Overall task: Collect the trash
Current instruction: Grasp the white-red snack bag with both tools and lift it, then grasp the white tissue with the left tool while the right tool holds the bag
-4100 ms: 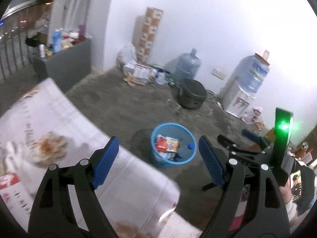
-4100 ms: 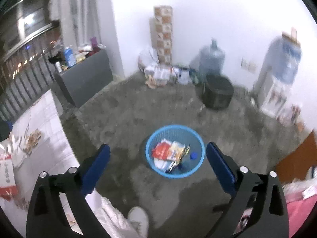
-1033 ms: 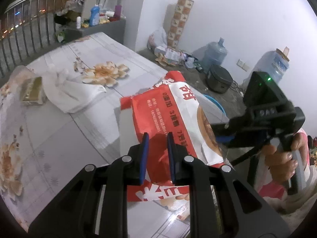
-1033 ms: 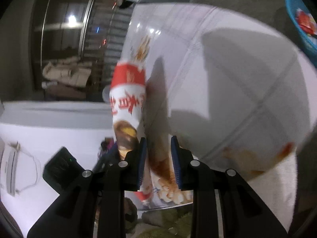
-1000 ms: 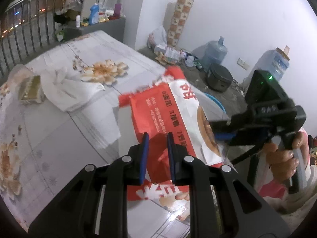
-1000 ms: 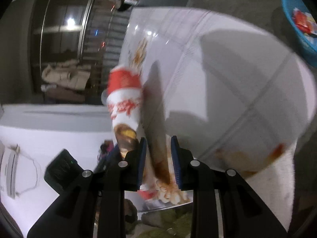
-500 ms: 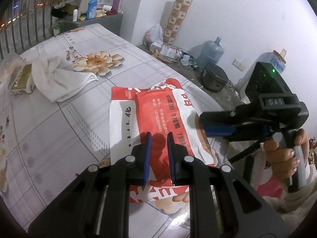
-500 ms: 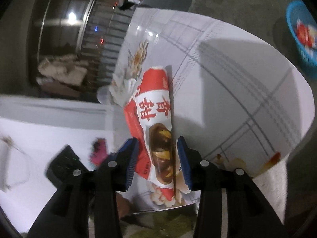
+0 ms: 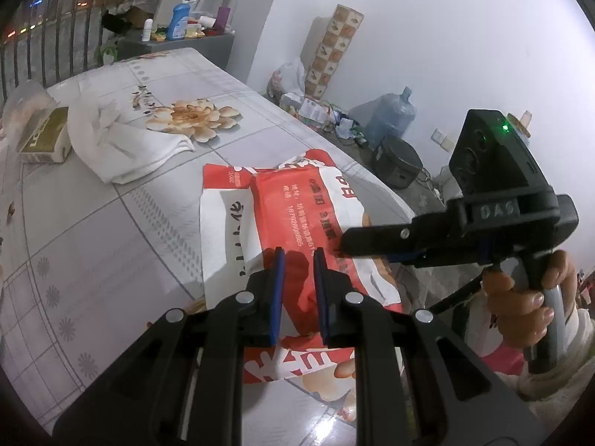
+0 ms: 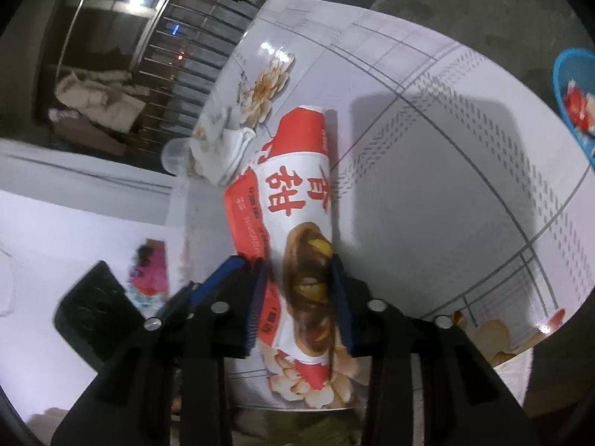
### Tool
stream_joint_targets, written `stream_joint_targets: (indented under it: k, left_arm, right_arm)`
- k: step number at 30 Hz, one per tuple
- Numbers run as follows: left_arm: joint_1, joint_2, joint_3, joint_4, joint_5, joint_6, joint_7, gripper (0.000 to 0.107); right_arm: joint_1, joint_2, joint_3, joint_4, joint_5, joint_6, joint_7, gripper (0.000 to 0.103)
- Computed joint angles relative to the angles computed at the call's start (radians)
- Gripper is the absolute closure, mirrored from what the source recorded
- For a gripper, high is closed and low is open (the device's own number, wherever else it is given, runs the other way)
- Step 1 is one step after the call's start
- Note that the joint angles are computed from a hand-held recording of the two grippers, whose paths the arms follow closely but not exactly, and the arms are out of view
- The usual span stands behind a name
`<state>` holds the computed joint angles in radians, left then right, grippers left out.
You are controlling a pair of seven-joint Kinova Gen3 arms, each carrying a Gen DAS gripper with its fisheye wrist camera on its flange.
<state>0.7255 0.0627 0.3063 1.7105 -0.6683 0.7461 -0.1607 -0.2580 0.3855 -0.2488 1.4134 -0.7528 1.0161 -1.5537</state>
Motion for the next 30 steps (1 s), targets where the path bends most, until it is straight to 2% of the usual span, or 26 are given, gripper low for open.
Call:
stream_joint_targets:
  k: [6, 12, 17, 19, 25, 27, 29, 30]
  left_arm:
    - [-0.051, -0.038, 0.001, 0.033, 0.06, -0.062, -0.015, 0.093]
    - [-0.081, -0.061, 0.003, 0.014, 0.012, 0.073, 0.089, 0.09]
    - [-0.135, -0.054, -0.011, -0.026, 0.023, 0.21, 0.161, 0.067]
    - [-0.161, -0.05, -0.027, -0.033, 0.038, 0.226, 0.17, 0.065]
    - [-0.203, 0.001, -0.063, -0.074, 0.054, 0.238, 0.145, 0.065]
    - [-0.19, 0.037, -0.07, -0.107, 0.047, 0.279, 0.149, 0.067]
    - [-0.163, 0.064, -0.081, -0.132, 0.02, 0.317, 0.164, 0.081]
    - [-0.154, 0.074, -0.087, -0.142, 0.016, 0.324, 0.155, 0.084]
  right_arm:
    - [0.008, 0.001, -0.009, 0.007, -0.018, -0.022, 0.026, 0.08]
    - [-0.018, -0.002, 0.008, -0.018, 0.038, -0.054, 0.007, 0.081]
    - [-0.021, -0.001, 0.01, -0.028, 0.068, -0.079, -0.01, 0.081]
    - [-0.019, 0.0, 0.009, -0.03, 0.073, -0.087, -0.012, 0.081]
    - [0.002, -0.011, 0.004, -0.009, 0.063, -0.103, -0.006, 0.081]
    - [0.006, -0.017, 0.003, 0.001, 0.058, -0.108, -0.003, 0.081]
    - [0.011, -0.025, 0.003, 0.013, 0.049, -0.113, 0.002, 0.081]
    - [0.017, -0.03, 0.0, 0.021, 0.039, -0.116, 0.011, 0.081]
